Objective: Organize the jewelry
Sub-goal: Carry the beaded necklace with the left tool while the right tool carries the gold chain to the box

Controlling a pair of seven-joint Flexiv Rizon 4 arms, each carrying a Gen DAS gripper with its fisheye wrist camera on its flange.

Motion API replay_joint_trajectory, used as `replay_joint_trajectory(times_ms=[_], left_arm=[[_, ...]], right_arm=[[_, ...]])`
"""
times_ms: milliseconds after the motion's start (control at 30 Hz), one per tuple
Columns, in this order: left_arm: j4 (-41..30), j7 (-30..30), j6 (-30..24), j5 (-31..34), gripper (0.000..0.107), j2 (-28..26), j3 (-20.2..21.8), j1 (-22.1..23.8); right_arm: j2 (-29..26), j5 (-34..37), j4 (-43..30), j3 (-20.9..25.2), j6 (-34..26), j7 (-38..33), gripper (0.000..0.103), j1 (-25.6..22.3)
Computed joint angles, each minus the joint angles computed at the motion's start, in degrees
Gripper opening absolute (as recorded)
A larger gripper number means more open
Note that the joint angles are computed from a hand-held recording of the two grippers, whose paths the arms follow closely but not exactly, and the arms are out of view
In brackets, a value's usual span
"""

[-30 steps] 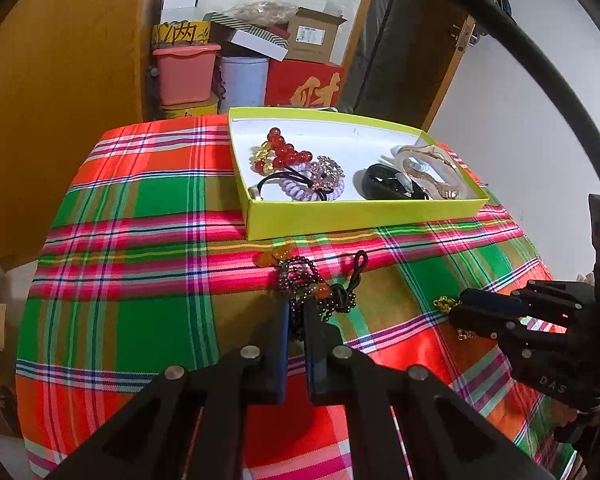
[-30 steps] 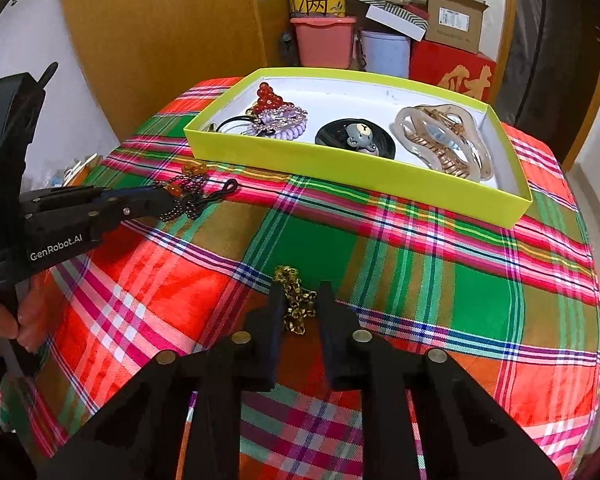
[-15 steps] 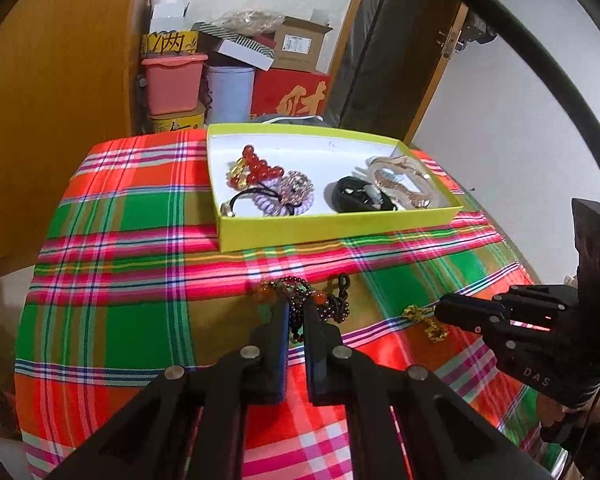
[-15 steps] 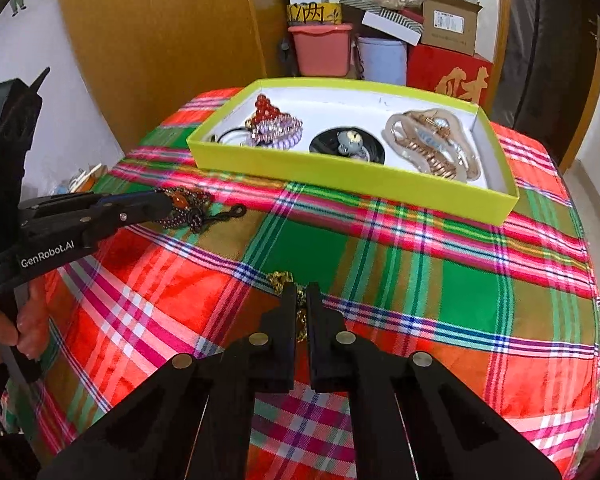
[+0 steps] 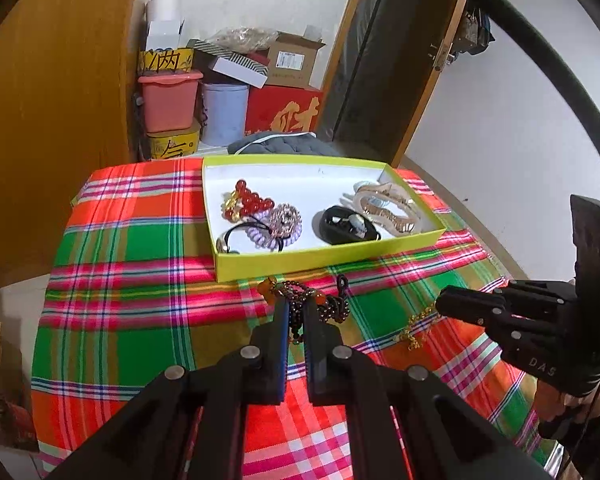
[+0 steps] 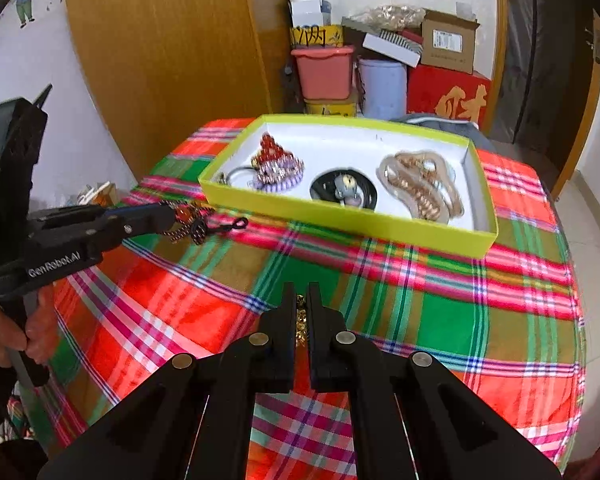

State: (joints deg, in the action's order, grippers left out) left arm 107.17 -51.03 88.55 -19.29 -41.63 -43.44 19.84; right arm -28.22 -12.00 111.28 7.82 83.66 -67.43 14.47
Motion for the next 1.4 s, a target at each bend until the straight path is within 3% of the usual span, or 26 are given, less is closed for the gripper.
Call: replay_joint_trajectory(times_ms=[233, 500, 800, 1067, 1400], left_arm=[[-1.6, 1.1, -1.1, -0.5, 0.006, 0.4, -1.9, 0.7], [-6.9, 3.2, -3.5, -3.3, 0.006, 0.2, 0.9, -3.2], [-17.9, 4.9, -9.3, -7.6, 0.006, -2.3, 11.2, -12.9], [-33.0, 3.0, -18.0, -9.1, 0.006, -9.2, 22.6, -22.1], [-47.5, -0.7, -26.7, -6.7, 0.006, -17.3, 29.1, -26.8]], right_arm=[[1.2, 0.4, -1.8, 0.8, 0.5, -1.4, 0.003, -0.9], [-0.5, 1.1, -7.9, 1.9, -1.6, -4.2, 0.003, -2.7], [-6.4, 4.2, -18.5, 3.8, -6.1, -8.2, 0.003, -5.1], [-13.3, 7.3, -29.5, 4.4, -12.3, -11.6, 0.004, -6.3], [-21.2, 10.4, -40.8, 3.9, -20.4, -14.1, 0.004, -6.0]])
